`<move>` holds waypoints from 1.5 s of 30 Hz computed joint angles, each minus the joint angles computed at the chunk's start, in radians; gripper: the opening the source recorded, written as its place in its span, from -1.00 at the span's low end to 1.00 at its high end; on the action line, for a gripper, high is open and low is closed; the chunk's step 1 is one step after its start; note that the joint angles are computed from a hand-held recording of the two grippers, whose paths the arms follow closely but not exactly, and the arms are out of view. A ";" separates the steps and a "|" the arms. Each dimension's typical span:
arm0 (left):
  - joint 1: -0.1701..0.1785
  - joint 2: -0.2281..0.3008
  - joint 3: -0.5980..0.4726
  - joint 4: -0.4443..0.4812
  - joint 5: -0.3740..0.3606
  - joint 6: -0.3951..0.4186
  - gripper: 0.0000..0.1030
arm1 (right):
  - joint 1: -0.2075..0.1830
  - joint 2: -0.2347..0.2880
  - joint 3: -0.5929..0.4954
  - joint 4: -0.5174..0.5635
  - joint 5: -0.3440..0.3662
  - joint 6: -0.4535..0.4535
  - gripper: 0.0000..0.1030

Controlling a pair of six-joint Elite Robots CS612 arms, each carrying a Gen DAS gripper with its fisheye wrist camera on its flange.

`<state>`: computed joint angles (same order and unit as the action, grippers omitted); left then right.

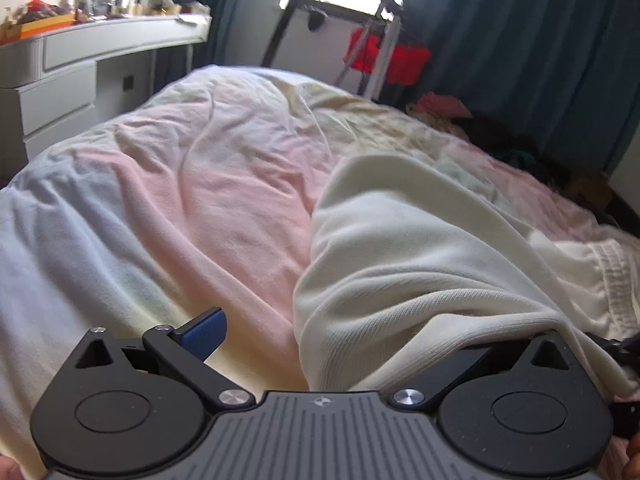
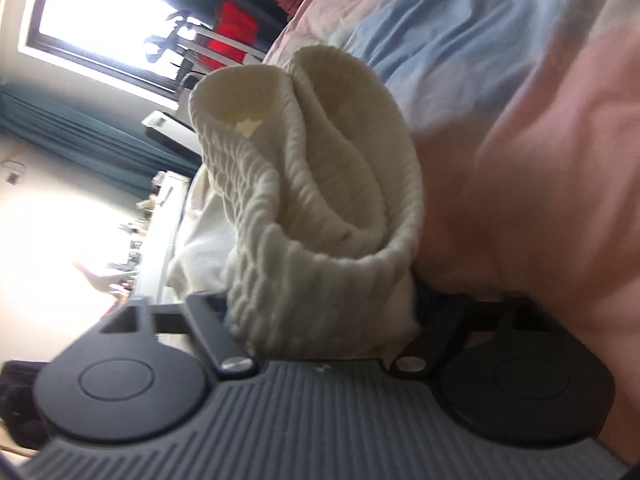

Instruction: Fold clothes

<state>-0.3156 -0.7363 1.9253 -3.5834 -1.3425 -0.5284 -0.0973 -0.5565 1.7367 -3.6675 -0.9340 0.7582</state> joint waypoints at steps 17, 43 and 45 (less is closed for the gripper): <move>0.146 0.080 -0.088 -0.177 -0.559 -0.297 0.99 | 0.015 -0.001 0.019 -0.104 -0.103 0.049 -0.26; 0.040 0.042 -0.328 0.064 -0.567 -0.246 -0.27 | -0.094 -0.171 0.045 -0.097 -0.140 0.038 -0.35; 0.004 0.068 -0.428 0.140 -0.549 -0.228 -0.27 | -0.126 -0.166 0.000 -0.057 -0.153 0.064 -0.35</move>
